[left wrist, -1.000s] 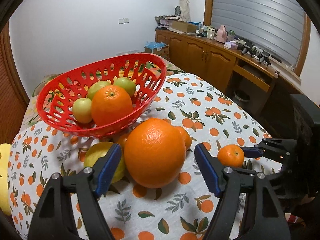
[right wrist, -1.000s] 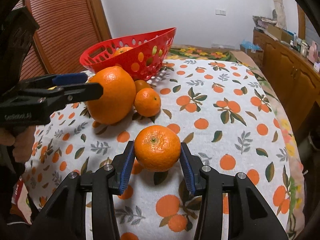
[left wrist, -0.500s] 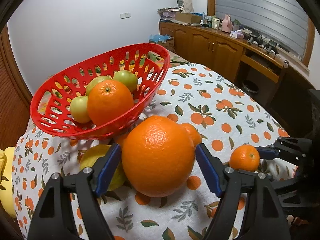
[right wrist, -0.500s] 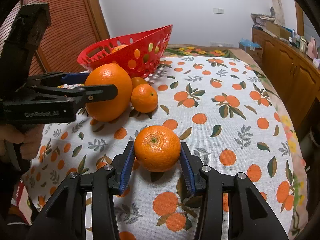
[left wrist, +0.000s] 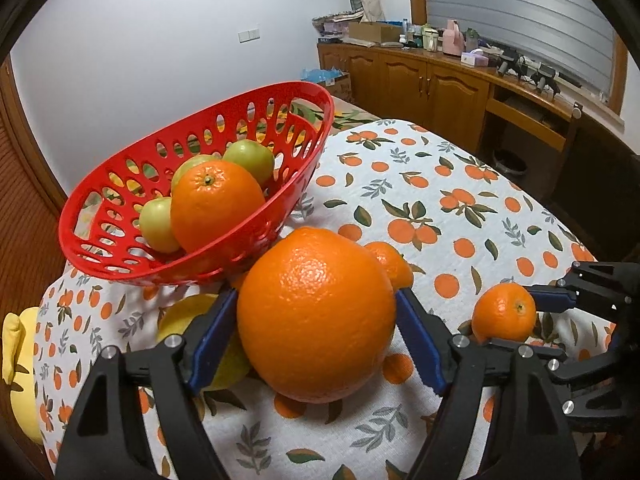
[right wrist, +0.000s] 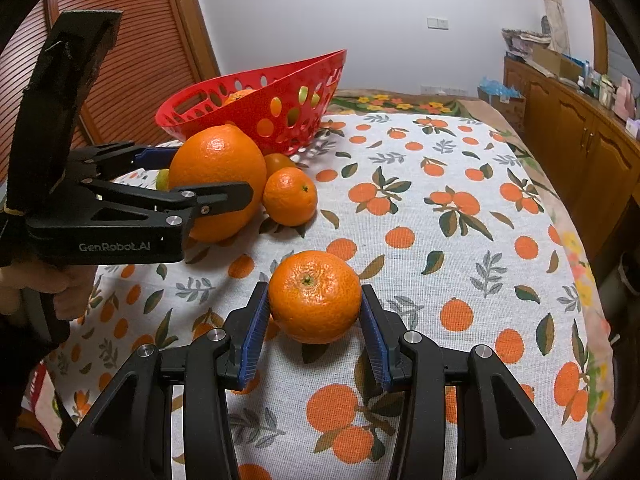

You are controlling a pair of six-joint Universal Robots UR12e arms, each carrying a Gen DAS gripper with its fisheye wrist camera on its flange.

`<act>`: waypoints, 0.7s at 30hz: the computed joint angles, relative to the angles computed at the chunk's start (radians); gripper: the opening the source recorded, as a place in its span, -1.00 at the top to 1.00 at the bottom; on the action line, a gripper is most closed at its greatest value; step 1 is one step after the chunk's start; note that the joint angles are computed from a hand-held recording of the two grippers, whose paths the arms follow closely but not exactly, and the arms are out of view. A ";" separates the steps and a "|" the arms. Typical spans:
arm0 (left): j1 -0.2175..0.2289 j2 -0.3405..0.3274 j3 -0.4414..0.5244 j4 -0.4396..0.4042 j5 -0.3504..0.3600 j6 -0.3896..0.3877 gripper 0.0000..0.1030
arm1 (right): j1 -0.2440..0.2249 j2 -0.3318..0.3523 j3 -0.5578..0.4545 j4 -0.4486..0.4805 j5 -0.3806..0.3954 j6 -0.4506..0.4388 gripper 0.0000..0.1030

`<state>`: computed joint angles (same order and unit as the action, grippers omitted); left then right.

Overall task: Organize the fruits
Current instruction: 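Grasp and lift the large orange with left gripper while right gripper lifts the mandarin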

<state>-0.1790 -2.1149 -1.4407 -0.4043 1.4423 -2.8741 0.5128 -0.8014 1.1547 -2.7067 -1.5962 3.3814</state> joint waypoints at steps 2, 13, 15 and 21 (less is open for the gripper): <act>0.003 0.005 -0.007 0.003 -0.014 -0.013 -0.50 | 0.000 0.000 0.001 -0.003 0.000 -0.002 0.13; 0.032 0.071 -0.095 0.093 -0.102 -0.084 -0.49 | 0.001 0.001 0.002 -0.007 -0.006 -0.003 0.13; 0.035 0.079 -0.104 0.105 -0.112 -0.090 -0.49 | 0.002 0.001 0.002 -0.009 -0.008 -0.004 0.13; 0.049 0.105 -0.133 0.148 -0.133 -0.112 -0.49 | 0.006 0.002 -0.005 -0.013 -0.020 -0.021 0.13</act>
<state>-0.1303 -2.0100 -1.5733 -0.2560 1.3097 -2.9865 0.5192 -0.7996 1.1494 -2.7194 -1.6166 3.3607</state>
